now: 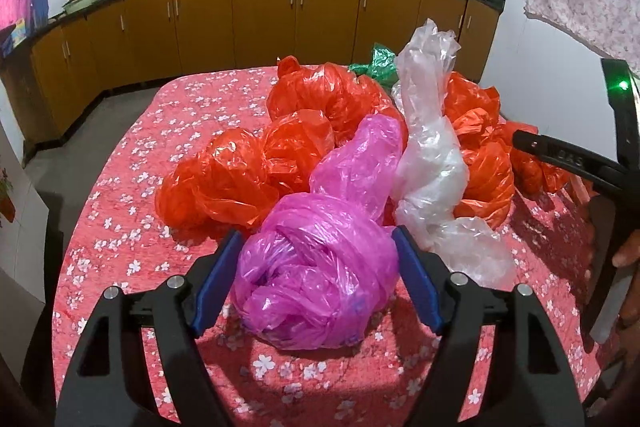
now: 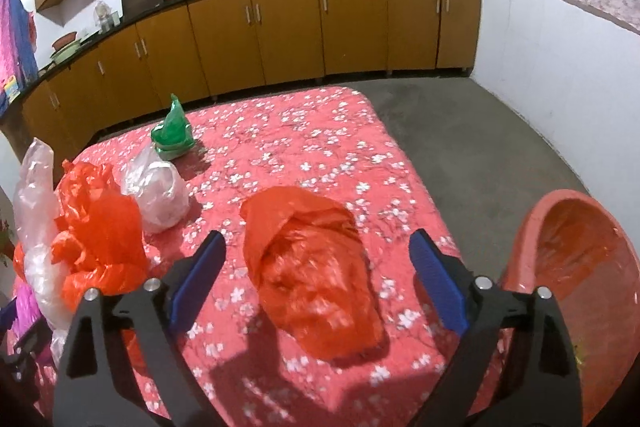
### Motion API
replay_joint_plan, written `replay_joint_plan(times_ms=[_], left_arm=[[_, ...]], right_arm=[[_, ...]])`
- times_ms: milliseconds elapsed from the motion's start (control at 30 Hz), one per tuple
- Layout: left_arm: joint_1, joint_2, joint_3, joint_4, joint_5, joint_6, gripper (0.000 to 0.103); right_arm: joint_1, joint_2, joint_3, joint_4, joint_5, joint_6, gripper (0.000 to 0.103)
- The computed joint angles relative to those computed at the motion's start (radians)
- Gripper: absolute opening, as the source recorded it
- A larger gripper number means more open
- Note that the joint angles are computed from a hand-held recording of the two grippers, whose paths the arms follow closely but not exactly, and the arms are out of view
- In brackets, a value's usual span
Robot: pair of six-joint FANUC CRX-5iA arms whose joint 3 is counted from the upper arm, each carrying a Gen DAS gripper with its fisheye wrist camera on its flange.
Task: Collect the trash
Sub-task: 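Move both tools back to the table toward the pink and red bags, then grasp the pink bag with the left gripper while the right grasps the red bag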
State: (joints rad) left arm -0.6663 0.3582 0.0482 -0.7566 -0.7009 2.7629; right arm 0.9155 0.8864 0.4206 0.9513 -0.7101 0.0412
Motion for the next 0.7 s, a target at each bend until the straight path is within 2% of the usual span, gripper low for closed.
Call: replay_joint_plan(times_ms=[167,233,267,467,700], left_arm=[[0.002,0.002,0.001,0.01,0.005,-0.003,0.075],[-0.002,0.002,0.002,0.007,0.0,0.002,0.075],[-0.004,0.002,0.003,0.007,-0.002,0.005,0.075],[-0.001,-0.006,-0.007,0.023,0.006,0.001,0.071],[-0.011,-0.035,-0.031,-0.001,-0.006,0.055,0.068]], right_arm=[[0.005,0.021,0.052,-0.09,-0.011,0.118,0.073],[0.007,0.025,0.062,-0.118,-0.021,0.145,0.066],[0.008,0.026,0.068,-0.136,-0.023,0.159,0.06],[0.009,-0.005,0.022,-0.138,0.001,0.14,0.055],[0.013,-0.091,-0.127,-0.057,0.054,0.002,0.055]])
